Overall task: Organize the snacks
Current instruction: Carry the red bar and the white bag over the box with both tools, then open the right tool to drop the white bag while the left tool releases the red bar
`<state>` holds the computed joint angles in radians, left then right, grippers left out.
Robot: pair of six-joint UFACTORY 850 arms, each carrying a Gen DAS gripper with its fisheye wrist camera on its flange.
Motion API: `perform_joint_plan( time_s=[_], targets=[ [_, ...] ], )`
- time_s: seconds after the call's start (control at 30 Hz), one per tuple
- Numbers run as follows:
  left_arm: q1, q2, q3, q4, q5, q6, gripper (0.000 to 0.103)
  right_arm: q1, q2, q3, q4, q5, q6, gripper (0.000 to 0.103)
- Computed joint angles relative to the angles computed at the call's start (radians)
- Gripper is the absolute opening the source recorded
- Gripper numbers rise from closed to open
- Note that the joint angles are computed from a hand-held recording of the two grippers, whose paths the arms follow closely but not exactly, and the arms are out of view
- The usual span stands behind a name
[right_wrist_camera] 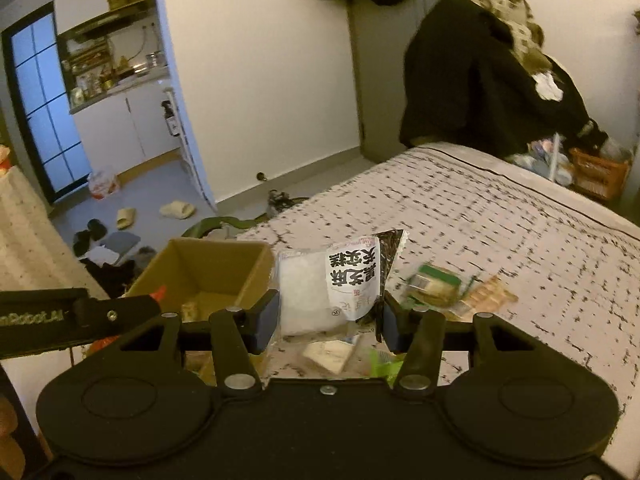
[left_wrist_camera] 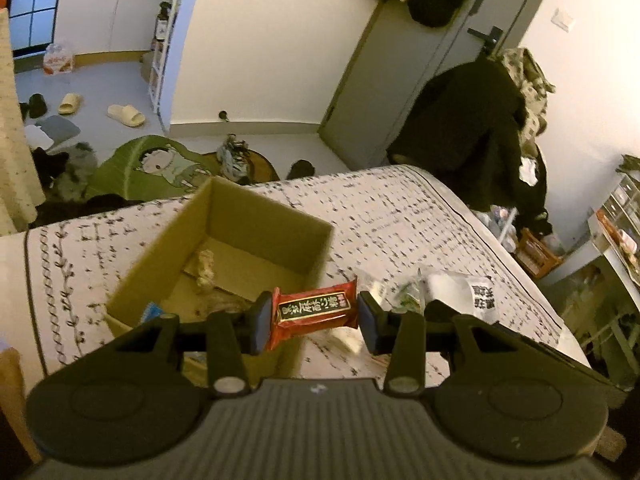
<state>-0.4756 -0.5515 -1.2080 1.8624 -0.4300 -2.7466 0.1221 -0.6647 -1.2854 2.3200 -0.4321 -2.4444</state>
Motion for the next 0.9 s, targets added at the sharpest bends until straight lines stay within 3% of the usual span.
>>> perform_joint_plan(
  time_s=[0.2, 0.9],
  targets=[
    [0.022, 0.020, 0.036, 0.013, -0.001, -0.009, 0.043, 0.019, 0.003, 0.007, 0.005, -0.021, -0.002, 0.051],
    [0.137, 0.044, 0.119, 0.303, 0.033, -0.255, 0.043, 0.076, -0.026, -0.009, -0.030, -0.043, 0.009, 0.051]
  ],
)
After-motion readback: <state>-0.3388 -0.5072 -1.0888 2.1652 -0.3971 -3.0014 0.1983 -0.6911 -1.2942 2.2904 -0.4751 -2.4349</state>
